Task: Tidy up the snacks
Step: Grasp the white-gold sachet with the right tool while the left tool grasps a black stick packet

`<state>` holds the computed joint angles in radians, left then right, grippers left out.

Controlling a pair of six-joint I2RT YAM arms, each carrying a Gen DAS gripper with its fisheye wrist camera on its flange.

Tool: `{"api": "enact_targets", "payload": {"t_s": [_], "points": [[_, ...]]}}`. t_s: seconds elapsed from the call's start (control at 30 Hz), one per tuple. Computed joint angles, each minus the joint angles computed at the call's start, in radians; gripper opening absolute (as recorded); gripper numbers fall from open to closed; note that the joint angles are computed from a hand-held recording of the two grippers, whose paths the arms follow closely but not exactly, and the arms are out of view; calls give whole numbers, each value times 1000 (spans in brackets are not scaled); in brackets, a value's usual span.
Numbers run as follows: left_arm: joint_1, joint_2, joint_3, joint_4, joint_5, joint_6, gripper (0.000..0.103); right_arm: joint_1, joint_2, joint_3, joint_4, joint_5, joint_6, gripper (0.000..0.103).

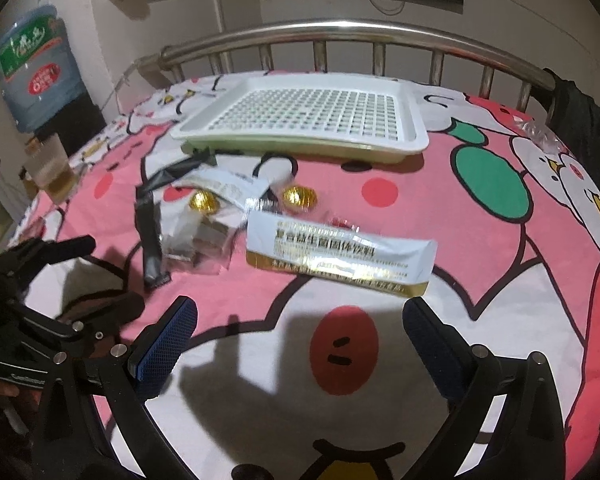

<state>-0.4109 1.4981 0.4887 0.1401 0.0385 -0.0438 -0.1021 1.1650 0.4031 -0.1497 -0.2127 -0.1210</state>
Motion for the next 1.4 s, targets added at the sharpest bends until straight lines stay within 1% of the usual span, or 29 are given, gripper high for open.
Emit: {"api": "enact_targets", "payload": {"t_s": [0.1,0.3,0.43,0.6,0.7,0.77,0.93,1.03,1.07,1.2,1.23,1.3,1.37,1.4], "points": [[3,-19,8,-16,7,6,103,-38,-26,22,-30,-17,-19,103],[15,-68,37,-54,29,15,103,-123,-51,99,-119,-96,-45,103],[45,-111,54,-79,68,24,103,-137,-85,132,-153,-111,-63,103],[99,-83,75,-102,140,23,103,-150,-88,137,-157,-141,-114,103],[112,-36,76,-108,165,28,97,-165,-52,135,-156,-180,-158,103],[116,-1,78,-108,171,30,91,-167,-12,136,-151,-192,-196,103],[131,56,87,-99,184,11,83,-152,84,147,-140,-178,-287,100],[123,84,102,-96,169,9,78,-136,153,171,-129,-160,-329,92],[124,96,112,-100,168,6,76,-127,177,181,-124,-147,-345,88],[131,142,158,-119,165,-8,69,-82,239,202,-80,-72,-406,79],[131,155,169,-121,162,-10,67,-66,251,204,-70,-47,-420,78],[132,183,190,-126,155,-12,64,-36,275,206,-50,0,-449,72],[136,209,207,-118,153,-19,59,-2,297,202,-21,55,-478,69],[135,217,217,-124,146,-19,58,11,305,200,-7,76,-489,67]]}}
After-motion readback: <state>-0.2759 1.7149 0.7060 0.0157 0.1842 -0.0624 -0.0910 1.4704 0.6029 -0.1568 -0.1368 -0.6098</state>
